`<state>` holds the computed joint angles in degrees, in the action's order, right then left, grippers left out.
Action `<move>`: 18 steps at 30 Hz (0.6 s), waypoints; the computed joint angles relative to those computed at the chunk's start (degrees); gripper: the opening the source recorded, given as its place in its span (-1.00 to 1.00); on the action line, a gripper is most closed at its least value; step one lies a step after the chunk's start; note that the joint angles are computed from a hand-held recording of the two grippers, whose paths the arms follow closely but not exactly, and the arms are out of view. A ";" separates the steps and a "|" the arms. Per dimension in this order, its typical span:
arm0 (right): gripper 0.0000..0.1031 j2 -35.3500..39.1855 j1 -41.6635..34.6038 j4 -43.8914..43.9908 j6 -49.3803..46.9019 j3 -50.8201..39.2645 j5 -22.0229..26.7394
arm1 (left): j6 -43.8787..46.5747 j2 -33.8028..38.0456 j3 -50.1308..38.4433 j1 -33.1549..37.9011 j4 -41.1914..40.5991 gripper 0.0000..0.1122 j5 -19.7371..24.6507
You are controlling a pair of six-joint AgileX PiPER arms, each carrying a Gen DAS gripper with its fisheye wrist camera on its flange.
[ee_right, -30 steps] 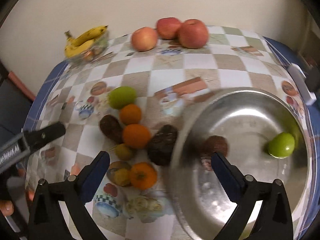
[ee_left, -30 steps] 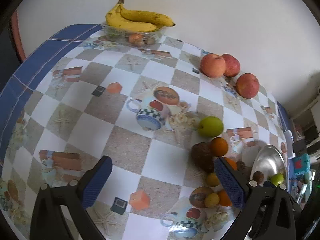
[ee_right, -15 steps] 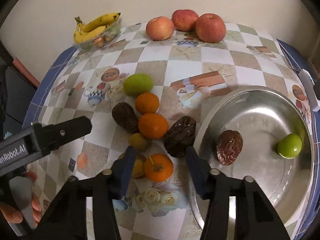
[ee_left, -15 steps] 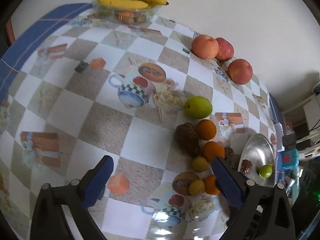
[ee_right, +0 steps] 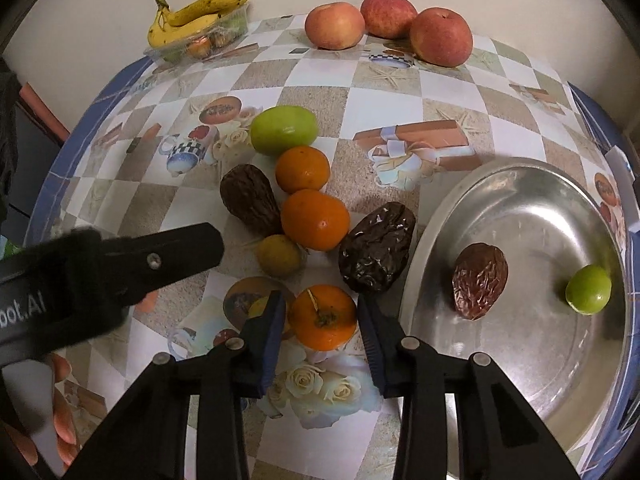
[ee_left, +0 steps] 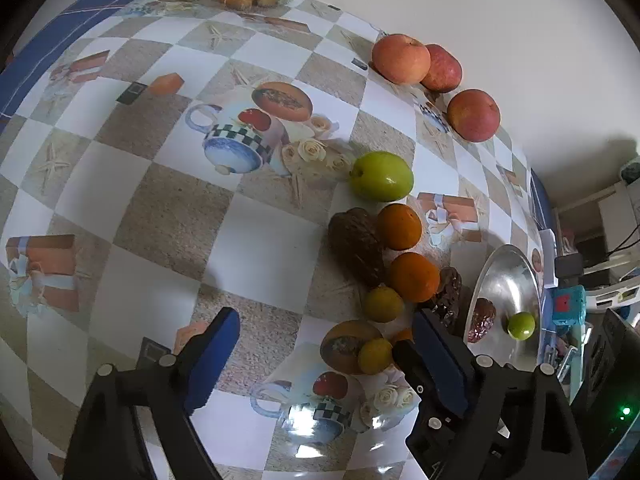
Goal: Organize fruits
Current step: 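Move both grippers back to the fruit row, then grasp an orange with the right gripper while the left gripper grasps a small yellow fruit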
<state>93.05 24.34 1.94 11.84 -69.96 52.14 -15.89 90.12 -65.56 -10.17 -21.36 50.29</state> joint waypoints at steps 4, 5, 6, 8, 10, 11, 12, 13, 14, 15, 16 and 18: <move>-0.31 -0.11 -0.36 0.45 -0.26 0.12 0.03 | 0.28 0.35 -0.28 -0.31 -0.30 0.55 0.07; -0.31 -0.21 -0.97 1.92 -1.32 0.14 0.19 | 0.72 0.47 -0.26 -0.22 -0.94 0.54 0.05; -0.31 -0.46 -2.01 4.59 -3.02 0.37 0.23 | 1.42 0.58 -0.11 0.04 -2.07 0.53 0.03; -0.32 -1.02 -3.61 8.61 -5.38 0.65 0.56 | 3.00 0.65 0.40 0.80 -4.54 0.48 0.04; -0.32 -1.97 -3.46 6.99 -4.14 0.38 0.94 | 3.64 0.70 0.75 1.37 -6.08 0.44 0.11; -0.32 -2.48 -3.72 6.74 -3.91 0.30 1.15 | 3.65 0.64 0.87 1.58 -6.47 0.43 0.07; -0.32 -3.31 -4.70 7.82 -4.40 0.34 1.18 | 3.55 0.52 0.96 1.71 -6.63 0.43 -0.03; -0.32 -3.84 -5.47 8.77 -4.83 0.46 1.14 | 3.53 0.42 1.01 1.75 -6.67 0.42 -0.13; -0.32 -4.43 -6.23 9.47 -5.05 0.54 1.18 | 3.55 0.40 1.00 1.66 -6.63 0.41 -0.21; -0.32 -5.08 -7.06 9.56 -4.78 0.41 1.27 | 3.67 0.45 0.96 1.49 -6.58 0.38 -0.19; -0.32 -5.52 -7.37 8.97 -4.16 0.30 1.26 | 3.89 0.59 0.86 1.27 -6.62 0.32 -0.07; -0.32 -6.63 -8.24 7.23 -2.97 0.24 1.22 | 4.87 1.13 0.62 0.81 -7.33 0.20 0.43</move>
